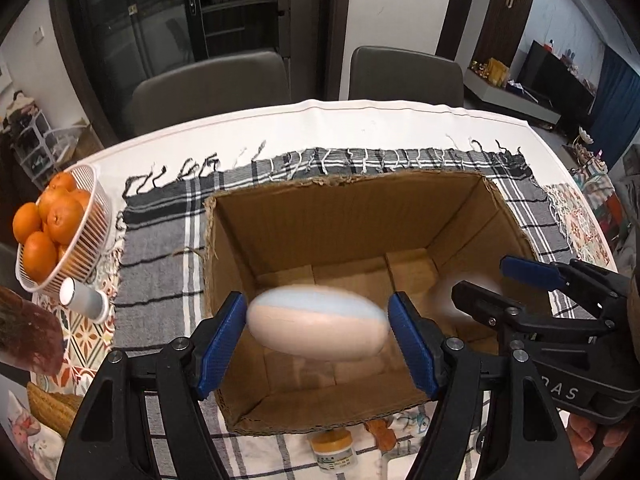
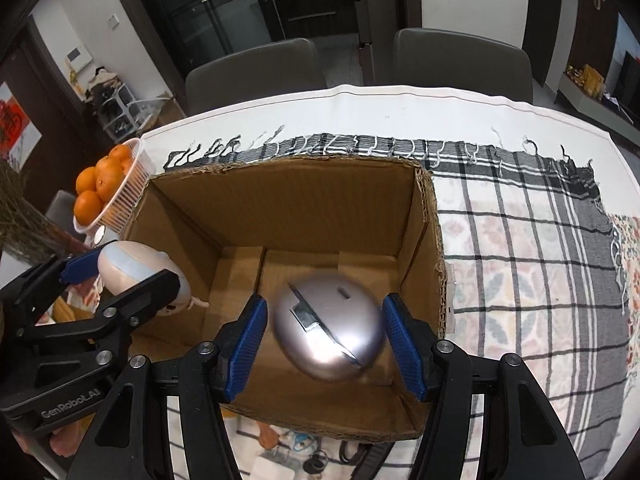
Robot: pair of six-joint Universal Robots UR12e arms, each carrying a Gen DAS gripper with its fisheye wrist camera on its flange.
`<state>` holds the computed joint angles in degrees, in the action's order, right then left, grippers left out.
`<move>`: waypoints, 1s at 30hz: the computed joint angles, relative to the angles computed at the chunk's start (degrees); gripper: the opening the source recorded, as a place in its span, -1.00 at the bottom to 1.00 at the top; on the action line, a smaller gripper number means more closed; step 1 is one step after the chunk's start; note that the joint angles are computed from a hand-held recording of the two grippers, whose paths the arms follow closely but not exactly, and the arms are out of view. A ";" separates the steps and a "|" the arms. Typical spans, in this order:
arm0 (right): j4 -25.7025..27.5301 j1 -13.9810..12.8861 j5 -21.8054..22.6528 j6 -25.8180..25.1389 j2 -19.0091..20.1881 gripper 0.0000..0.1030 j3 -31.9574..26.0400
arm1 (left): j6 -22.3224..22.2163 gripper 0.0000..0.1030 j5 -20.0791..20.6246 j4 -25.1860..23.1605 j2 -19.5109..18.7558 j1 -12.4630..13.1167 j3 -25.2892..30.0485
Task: Organize rigid objects
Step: 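Open both tools to drop the mouse and toy into the box, then reach the right tool to the green balm tin while the left tool reaches the white charger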
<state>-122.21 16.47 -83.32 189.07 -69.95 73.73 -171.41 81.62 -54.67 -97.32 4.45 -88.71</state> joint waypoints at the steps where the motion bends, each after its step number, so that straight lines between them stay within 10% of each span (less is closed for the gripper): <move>1: 0.11 0.08 -0.35 -0.25 0.02 0.21 -0.12 | -0.27 0.41 0.00 0.20 0.13 0.01 -0.13; 30: -10.65 1.99 -7.50 0.92 -7.86 0.21 7.99 | -1.33 0.47 5.77 8.39 9.26 -0.32 -8.02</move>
